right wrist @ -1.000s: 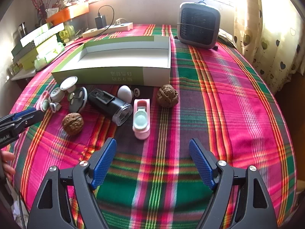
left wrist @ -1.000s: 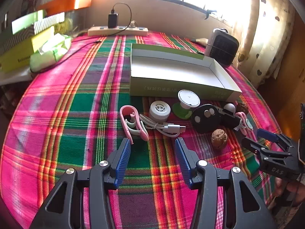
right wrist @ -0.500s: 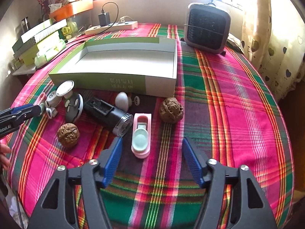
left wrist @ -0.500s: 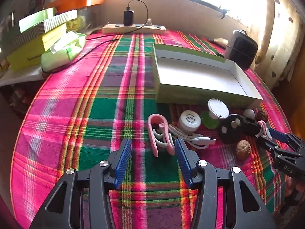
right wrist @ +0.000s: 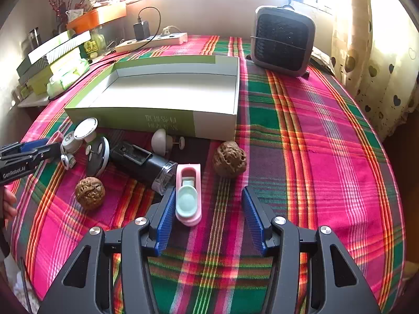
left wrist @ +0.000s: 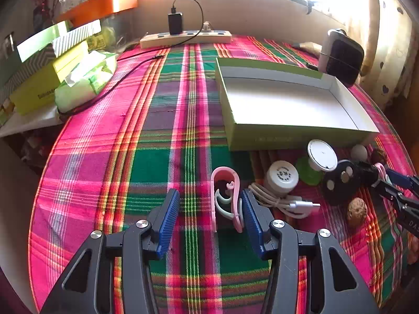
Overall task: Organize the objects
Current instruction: 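Move left tool to the pink ear hook while right tool approaches the pink holder, then close left tool on the pink ear hook while right tool grasps the pink holder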
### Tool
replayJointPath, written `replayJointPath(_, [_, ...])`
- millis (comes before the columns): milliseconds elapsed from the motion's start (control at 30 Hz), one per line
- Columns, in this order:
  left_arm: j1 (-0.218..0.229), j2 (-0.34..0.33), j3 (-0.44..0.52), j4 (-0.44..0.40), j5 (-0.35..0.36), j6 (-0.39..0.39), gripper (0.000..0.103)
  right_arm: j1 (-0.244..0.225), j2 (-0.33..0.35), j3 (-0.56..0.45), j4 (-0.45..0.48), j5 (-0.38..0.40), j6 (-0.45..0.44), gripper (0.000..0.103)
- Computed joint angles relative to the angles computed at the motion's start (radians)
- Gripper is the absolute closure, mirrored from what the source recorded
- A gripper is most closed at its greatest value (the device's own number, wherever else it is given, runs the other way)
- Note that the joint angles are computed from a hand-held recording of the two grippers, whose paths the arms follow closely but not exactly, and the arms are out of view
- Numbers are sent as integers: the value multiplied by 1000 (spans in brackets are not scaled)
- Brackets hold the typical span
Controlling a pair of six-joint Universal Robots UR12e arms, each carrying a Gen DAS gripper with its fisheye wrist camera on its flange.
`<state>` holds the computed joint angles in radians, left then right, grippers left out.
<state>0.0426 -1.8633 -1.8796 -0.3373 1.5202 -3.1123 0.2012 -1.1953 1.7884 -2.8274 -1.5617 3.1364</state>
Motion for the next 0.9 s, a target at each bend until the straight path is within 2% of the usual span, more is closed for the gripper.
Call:
replayJointPath(233, [-2, -14, 18, 1, 23, -12, 56, 0, 7, -9, 0, 0, -9, 52])
replayJointPath(467, [-5, -22, 26, 3, 29, -16, 57, 0, 10, -12, -9, 3, 0, 67])
replayJointPath(667, [-5, -25, 34, -3, 33, -17, 74, 0, 11, -12, -10, 13, 0, 79])
replayJointPath(800, [-3, -25, 37, -8, 28, -14, 80, 0, 11, -15, -5, 17, -1, 80])
replayJointPath(900, [-2, -26, 38, -10, 26, -14, 81, 0, 12, -16, -4, 23, -2, 83])
